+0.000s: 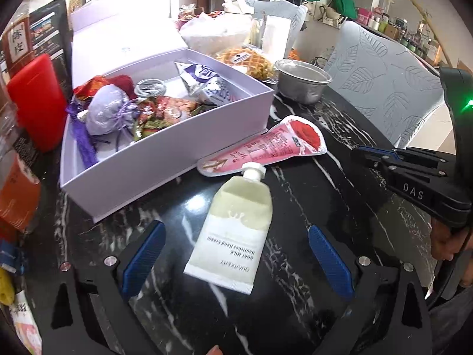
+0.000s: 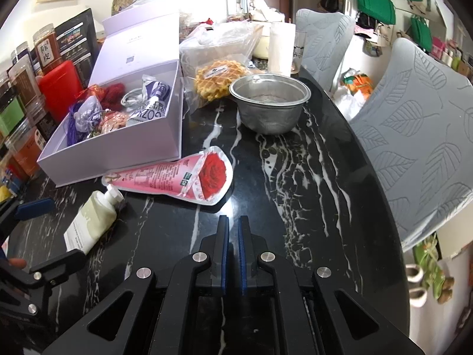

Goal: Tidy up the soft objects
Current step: 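Lift the hand cream with the left tool while the right tool approaches the pink mask sachet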

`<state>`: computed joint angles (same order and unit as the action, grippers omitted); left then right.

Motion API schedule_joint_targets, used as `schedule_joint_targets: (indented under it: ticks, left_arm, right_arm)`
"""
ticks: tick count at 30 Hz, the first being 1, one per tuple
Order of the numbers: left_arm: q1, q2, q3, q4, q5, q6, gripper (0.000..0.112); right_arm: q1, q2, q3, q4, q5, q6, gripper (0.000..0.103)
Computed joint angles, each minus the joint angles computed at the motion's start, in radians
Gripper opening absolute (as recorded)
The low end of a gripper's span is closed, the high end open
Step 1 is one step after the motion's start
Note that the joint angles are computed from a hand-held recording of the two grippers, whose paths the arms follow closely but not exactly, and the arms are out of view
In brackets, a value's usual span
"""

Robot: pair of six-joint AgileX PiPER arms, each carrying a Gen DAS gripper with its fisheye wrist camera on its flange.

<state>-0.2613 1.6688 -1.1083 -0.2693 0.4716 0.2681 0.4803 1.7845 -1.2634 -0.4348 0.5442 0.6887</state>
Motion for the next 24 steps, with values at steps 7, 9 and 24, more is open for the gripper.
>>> schedule_joint_targets:
  ticks: [7, 9, 24]
  left_arm:
    - [0.026, 0.059, -0.052, -0.067, 0.017, 0.057, 0.099]
    - [0.029, 0.066, -0.054, -0.077, 0.011, 0.07, 0.094]
    - [0.035, 0.075, -0.033, -0.11, 0.007, 0.136, 0.052]
  right_arm:
    - [-0.027, 0.035, -0.042, 0.078, -0.023, -0.076, 0.072]
    - [-0.039, 0.059, -0.07, 0.112, -0.034, -0.115, 0.078]
    - [-0.108, 0.228, -0.272, 0.426, -0.033, -0.448, 0.044]
